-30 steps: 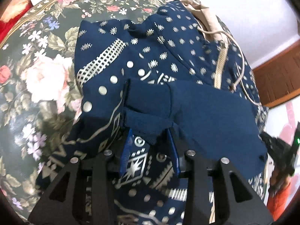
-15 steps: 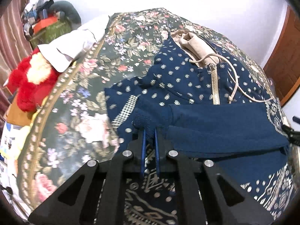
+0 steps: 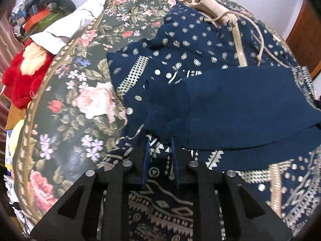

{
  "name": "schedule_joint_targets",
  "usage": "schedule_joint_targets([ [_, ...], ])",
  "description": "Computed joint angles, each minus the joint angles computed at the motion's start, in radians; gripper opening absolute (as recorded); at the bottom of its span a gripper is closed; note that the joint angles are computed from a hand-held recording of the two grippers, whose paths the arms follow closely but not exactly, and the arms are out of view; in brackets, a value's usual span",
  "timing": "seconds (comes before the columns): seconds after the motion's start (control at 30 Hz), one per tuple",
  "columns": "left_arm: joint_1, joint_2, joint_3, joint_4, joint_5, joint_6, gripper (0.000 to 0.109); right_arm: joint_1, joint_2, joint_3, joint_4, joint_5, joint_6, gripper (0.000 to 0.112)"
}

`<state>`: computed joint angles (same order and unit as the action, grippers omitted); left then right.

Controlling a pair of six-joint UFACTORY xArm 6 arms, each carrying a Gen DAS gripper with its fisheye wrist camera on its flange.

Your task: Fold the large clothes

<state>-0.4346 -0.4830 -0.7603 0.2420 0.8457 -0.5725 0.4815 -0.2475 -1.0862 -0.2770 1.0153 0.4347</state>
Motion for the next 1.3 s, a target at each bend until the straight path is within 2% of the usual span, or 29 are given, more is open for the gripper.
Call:
schedule_joint_targets([
  [0.1, 0.016, -0.029, -0.022, -0.005, 0.024, 0.031, 0.036, -0.011, -0.011, -0.040, 0.082, -0.014, -0.063, 0.079],
  [0.2, 0.035, -0.045, -0.070, 0.019, 0.032, 0.056, 0.043, 0.003, -0.001, -0.107, 0.098, -0.034, -0.085, 0.079],
  [0.33, 0.063, 0.000, -0.166, 0.039, 0.006, 0.095, 0.054, 0.013, 0.056, -0.221, 0.153, -0.073, -0.121, 0.079],
  [0.43, 0.080, 0.061, -0.241, 0.033, -0.038, 0.132, 0.058, 0.019, 0.139, -0.342, 0.193, -0.092, -0.125, 0.080],
  [0.5, 0.083, 0.089, -0.280, 0.026, -0.051, 0.142, 0.064, 0.020, 0.200, -0.418, 0.221, -0.092, -0.130, 0.081],
  [0.67, 0.114, 0.226, -0.397, -0.060, -0.120, 0.217, 0.072, 0.021, 0.379, -0.617, 0.283, -0.069, -0.150, 0.081],
  [0.83, 0.144, 0.383, -0.508, -0.124, -0.123, 0.252, 0.072, 0.006, 0.558, -0.773, 0.345, -0.040, -0.148, 0.081],
  [0.97, 0.163, 0.490, -0.568, -0.199, -0.126, 0.285, 0.072, 0.001, 0.729, -0.945, 0.358, 0.030, -0.142, 0.081],
  [1.03, 0.174, 0.557, -0.607, -0.239, -0.135, 0.291, 0.072, -0.002, 0.793, -1.004, 0.380, 0.036, -0.139, 0.081],
  [1.17, 0.183, 0.657, -0.677, -0.268, -0.134, 0.282, 0.072, -0.010, 0.893, -1.098, 0.469, 0.025, -0.129, 0.080],
  [1.23, 0.188, 0.694, -0.698, -0.271, -0.156, 0.266, 0.072, -0.007, 0.894, -1.079, 0.463, -0.026, -0.099, 0.080],
  [1.27, 0.190, 0.706, -0.707, -0.288, -0.160, 0.267, 0.070, -0.004, 0.886, -1.058, 0.454, -0.061, -0.092, 0.077],
  [1.3, 0.193, 0.716, -0.713, -0.315, -0.165, 0.273, 0.067, -0.001, 0.880, -1.044, 0.449, -0.086, -0.095, 0.068],
])
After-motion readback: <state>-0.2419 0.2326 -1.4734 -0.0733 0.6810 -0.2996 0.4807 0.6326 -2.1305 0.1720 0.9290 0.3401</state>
